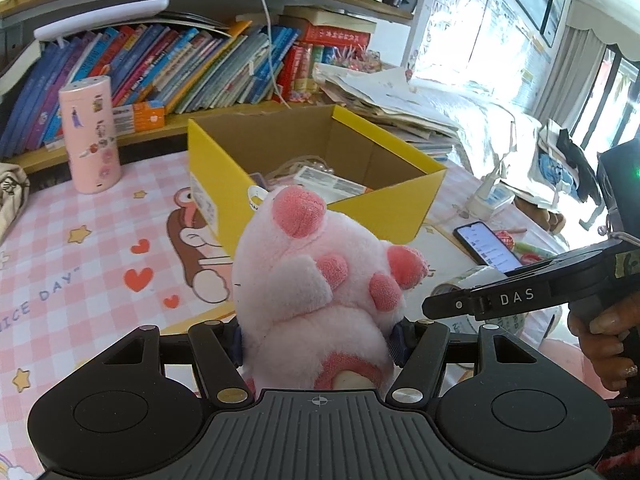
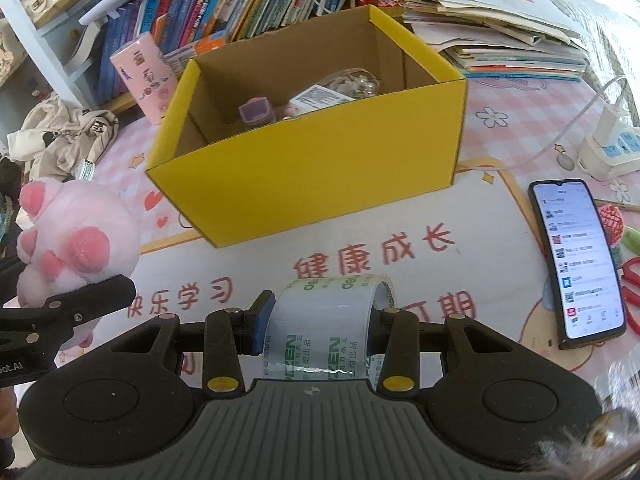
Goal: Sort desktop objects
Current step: 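Carry the tape roll and plush toy with both grippers toward the yellow box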
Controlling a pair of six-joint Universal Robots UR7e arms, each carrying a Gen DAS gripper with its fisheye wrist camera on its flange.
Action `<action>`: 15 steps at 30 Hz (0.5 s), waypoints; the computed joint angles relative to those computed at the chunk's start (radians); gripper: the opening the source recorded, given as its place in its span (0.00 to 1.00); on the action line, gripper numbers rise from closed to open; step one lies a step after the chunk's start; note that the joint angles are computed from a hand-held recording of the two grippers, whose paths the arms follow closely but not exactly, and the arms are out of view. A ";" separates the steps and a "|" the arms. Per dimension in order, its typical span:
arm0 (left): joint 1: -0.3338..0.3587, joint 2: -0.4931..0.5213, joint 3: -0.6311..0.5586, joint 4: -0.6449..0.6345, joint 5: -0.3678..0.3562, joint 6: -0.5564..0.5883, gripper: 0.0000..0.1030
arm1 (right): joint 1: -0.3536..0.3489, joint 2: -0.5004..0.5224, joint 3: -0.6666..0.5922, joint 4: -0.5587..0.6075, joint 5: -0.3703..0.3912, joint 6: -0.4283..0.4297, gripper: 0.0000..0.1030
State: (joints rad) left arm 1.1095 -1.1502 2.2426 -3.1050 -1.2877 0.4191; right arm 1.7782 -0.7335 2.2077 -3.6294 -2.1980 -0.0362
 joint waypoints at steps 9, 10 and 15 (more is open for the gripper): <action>-0.043 0.066 -0.006 -0.045 0.038 -0.065 0.61 | -0.059 -0.061 0.029 0.023 0.049 -0.069 0.37; -0.048 0.074 -0.006 -0.052 0.042 -0.075 0.61 | -0.067 -0.069 0.032 0.028 0.055 -0.078 0.37; -0.076 0.117 -0.003 -0.086 0.068 -0.121 0.61 | -0.106 -0.111 0.048 0.060 0.088 -0.126 0.37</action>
State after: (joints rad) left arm 1.0340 -1.0332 2.2400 -3.1911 -1.2196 0.2985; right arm 1.6721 -0.8445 2.2554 -3.5694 -2.1103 -0.1617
